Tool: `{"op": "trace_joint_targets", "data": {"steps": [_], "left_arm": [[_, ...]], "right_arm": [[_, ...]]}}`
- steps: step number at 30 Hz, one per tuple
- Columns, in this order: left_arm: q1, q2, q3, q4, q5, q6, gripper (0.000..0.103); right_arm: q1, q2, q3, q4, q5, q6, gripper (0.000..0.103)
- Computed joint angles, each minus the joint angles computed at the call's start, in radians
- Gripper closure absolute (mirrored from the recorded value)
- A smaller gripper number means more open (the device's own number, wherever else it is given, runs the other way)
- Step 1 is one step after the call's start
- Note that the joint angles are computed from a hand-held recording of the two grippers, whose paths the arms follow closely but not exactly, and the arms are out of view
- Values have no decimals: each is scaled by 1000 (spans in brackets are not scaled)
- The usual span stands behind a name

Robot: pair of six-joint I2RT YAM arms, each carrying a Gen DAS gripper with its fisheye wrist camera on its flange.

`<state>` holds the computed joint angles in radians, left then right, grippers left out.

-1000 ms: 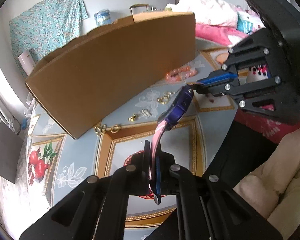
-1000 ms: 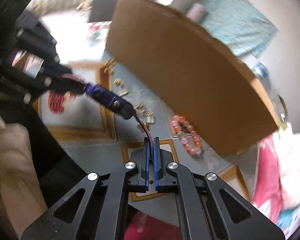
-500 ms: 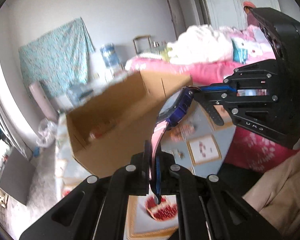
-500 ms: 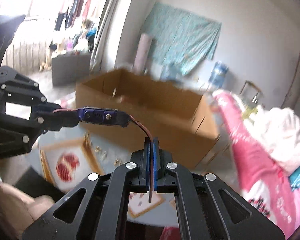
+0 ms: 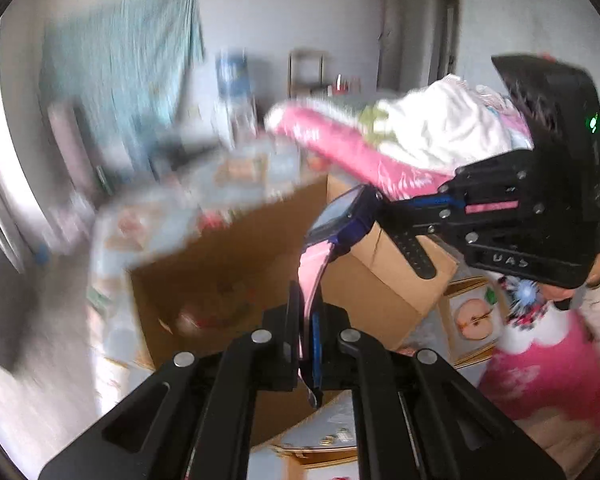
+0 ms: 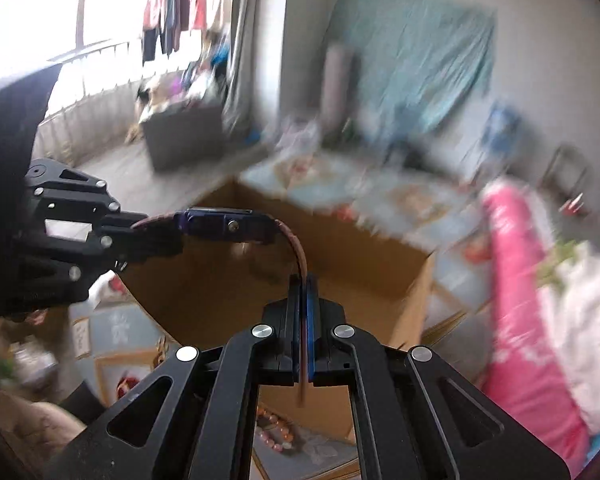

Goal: Organize jewelry
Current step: 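Carry the stretched smartwatch with both grippers over and into the box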

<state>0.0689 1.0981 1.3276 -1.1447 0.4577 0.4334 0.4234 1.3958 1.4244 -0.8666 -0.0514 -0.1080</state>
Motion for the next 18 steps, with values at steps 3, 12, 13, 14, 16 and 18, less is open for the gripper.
{"op": "trace_joint_targets", "data": {"steps": [3,12,13,14,16,18], "left_arm": [[13,214,80,-64,23,-31,99],[-2,646,290,-260,38,-108,93],[1,678,308,-274,44,-127,89],[5,703,328,-286,49,-135,76],[8,718,336,-288,51,-154,61],[17,708,320,-265,70,-159,60]], "right_arm": [[-54,182,154,-160,-57,-37,102],[-58,619,543,-525,5,-128,96],[-58,646,567,-541,17,-123,95],[-58,657,576,-544,26,-119,95],[-64,665,589,-547,29,-116,93],[-66,637,556,-514,27,-108,92]]}}
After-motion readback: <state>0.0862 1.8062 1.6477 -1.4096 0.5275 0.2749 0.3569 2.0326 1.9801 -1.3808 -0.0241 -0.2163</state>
